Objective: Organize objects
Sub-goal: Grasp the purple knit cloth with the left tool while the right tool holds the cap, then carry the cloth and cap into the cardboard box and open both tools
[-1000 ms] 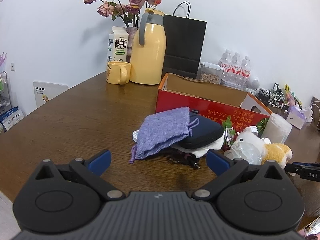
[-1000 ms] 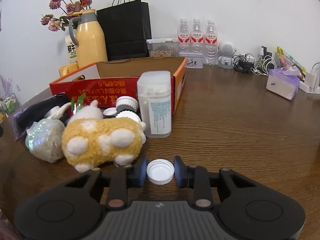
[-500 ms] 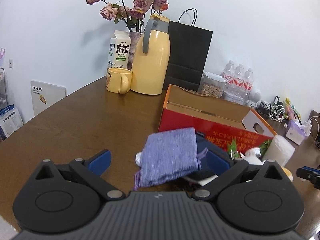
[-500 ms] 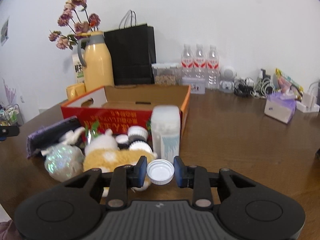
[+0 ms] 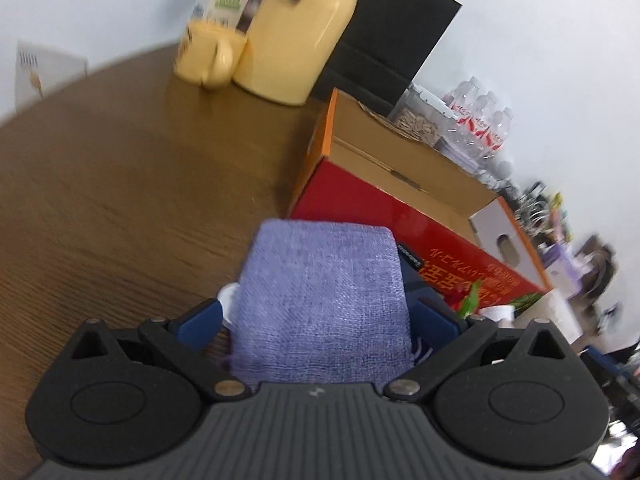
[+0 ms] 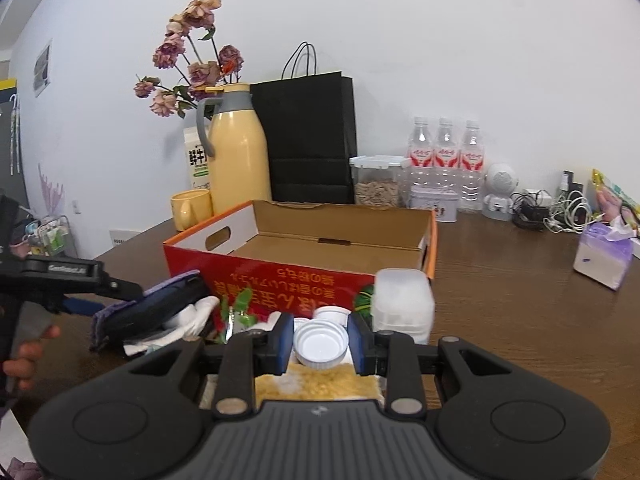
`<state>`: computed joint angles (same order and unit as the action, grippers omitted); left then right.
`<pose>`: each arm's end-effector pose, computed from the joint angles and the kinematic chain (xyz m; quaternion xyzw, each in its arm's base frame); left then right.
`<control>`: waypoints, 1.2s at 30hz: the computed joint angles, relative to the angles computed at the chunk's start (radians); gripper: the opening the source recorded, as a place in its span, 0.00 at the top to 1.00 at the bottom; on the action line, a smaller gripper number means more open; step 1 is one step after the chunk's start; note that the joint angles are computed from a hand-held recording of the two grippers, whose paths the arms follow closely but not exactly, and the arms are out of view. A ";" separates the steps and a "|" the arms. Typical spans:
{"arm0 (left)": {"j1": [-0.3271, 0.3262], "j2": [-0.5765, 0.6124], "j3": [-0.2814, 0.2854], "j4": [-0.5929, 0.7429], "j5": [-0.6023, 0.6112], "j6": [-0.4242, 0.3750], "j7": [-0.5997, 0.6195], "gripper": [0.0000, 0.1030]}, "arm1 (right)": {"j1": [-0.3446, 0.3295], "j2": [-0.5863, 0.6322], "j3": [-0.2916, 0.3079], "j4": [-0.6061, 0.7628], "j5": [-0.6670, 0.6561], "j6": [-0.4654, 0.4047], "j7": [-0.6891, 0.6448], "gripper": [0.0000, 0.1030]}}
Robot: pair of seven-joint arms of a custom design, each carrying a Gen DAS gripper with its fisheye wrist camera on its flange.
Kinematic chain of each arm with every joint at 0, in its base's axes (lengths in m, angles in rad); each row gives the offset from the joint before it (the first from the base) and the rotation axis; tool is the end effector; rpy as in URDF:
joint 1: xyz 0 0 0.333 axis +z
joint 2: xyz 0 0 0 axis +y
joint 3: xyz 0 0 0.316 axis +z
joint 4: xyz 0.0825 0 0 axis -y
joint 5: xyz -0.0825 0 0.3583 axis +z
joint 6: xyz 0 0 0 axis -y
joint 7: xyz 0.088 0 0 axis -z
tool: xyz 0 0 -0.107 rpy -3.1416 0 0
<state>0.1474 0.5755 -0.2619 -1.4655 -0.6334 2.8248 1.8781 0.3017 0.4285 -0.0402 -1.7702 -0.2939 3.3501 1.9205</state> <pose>0.7311 -0.0075 0.4482 -0.6969 0.5653 -0.4270 0.1116 0.6431 0.2096 0.4751 -0.6650 0.5151 -0.3001 0.4499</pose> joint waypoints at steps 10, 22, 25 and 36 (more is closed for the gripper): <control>0.105 -0.015 -0.119 -0.031 -0.244 -0.040 0.213 0.42 | -0.076 0.023 0.097 0.029 -0.025 -0.023 -0.006 0.73; 0.075 -0.089 -0.096 -0.099 -0.423 0.025 0.430 0.87 | -0.056 -0.006 0.082 -0.017 -0.026 -0.002 0.004 0.73; 0.069 -0.109 -0.100 -0.113 -0.467 0.071 0.495 0.87 | -0.045 -0.013 0.070 -0.026 -0.025 0.008 0.005 0.73; -0.001 -0.074 -0.122 0.007 -0.472 0.216 0.676 0.87 | -0.029 0.076 0.063 0.137 -0.020 0.010 -0.003 0.73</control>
<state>0.1460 0.5019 -0.3841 -1.4584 -1.1053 3.0413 2.5541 0.2731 0.5046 0.0228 -1.6333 -0.3137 3.3604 1.9179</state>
